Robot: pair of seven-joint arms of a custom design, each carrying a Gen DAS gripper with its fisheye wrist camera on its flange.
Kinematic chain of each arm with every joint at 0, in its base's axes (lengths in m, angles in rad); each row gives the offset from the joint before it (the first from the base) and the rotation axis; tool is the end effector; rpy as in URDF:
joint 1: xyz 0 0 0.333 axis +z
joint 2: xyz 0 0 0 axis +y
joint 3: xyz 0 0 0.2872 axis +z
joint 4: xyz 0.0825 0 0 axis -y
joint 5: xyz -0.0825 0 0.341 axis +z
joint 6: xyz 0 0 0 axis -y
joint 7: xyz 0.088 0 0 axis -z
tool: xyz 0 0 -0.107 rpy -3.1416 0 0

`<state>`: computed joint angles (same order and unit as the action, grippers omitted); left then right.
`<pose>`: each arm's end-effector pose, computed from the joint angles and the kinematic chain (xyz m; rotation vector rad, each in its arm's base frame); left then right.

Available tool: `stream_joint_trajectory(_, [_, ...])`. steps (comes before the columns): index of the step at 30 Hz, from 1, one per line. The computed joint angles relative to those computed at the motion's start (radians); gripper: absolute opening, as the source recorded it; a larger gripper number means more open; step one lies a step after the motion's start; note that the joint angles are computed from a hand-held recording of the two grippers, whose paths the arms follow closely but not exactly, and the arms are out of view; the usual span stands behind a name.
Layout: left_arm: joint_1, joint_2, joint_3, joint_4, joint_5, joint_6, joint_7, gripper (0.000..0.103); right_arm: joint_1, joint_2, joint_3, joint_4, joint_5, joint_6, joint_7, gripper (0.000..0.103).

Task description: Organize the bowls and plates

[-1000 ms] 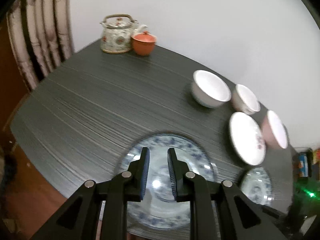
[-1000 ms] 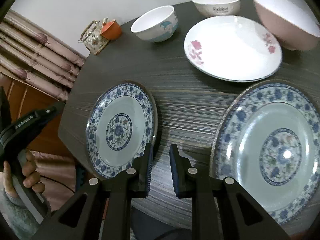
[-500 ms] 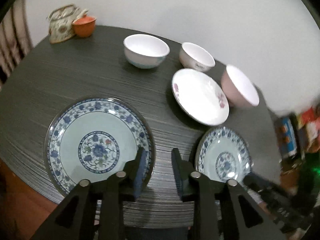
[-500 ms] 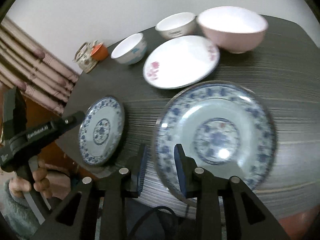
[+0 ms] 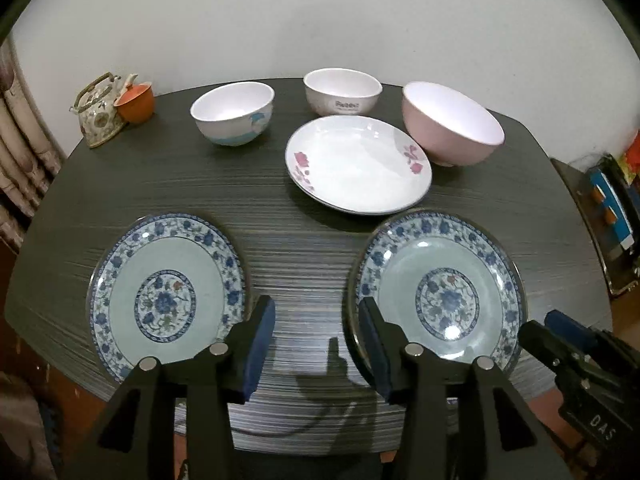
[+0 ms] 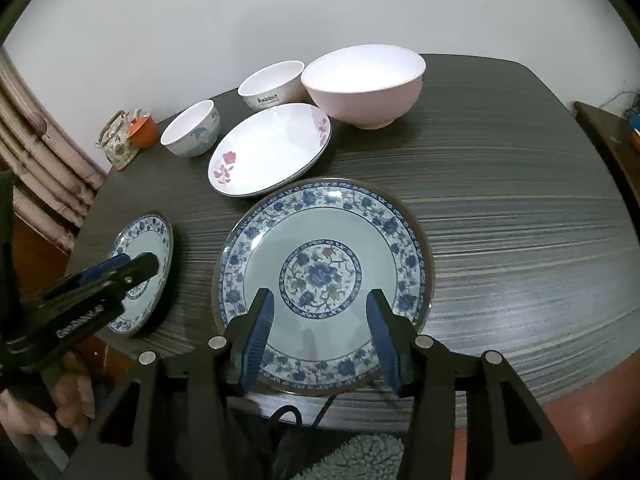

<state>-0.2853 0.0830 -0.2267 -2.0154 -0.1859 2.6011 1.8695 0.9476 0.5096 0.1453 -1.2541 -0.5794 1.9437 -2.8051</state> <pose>0.5005 -0.2737 0.4614 -1.2446 2.5744 -0.7111 0.3607 0.5664 0.4804 -1.1539 2.4024 -0.3423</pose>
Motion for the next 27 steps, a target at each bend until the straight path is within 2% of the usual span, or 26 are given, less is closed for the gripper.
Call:
stream_joint_trajectory(8, [-0.011,-0.011,-0.008,-0.06,-0.01,0.062,0.005,0.047,0.034,-0.025,0.005,-0.033,-0.029,-0.075,0.046,0.047])
stream_joint_trajectory(11, [-0.014,0.001,-0.005,-0.055,0.009,0.061,-0.008,0.047,0.029,-0.048,0.014,-0.077,-0.034,-0.06,0.069,0.047])
stream_joint_trajectory(15, [-0.009,0.026,-0.008,-0.021,-0.038,0.024,0.024,0.047,0.013,-0.079,0.03,-0.138,-0.034,-0.031,0.087,0.047])
stream_joint_trajectory(19, [-0.003,0.054,-0.007,0.019,-0.088,-0.026,0.054,0.047,-0.009,-0.118,0.044,-0.21,-0.031,0.008,0.111,0.047])
stream_joint_trajectory(21, [0.015,0.082,-0.012,0.066,-0.162,-0.103,0.093,0.047,-0.021,-0.139,0.051,-0.246,-0.03,0.027,0.12,0.047])
stream_joint_trajectory(24, [0.039,0.135,-0.009,0.153,-0.245,-0.232,0.111,0.047,-0.051,-0.193,0.061,-0.35,-0.034,0.126,0.155,0.047])
stream_joint_trajectory(27, [0.055,0.186,-0.007,0.23,-0.29,-0.328,0.12,0.047,-0.089,-0.252,0.069,-0.469,-0.044,0.26,0.201,0.048])
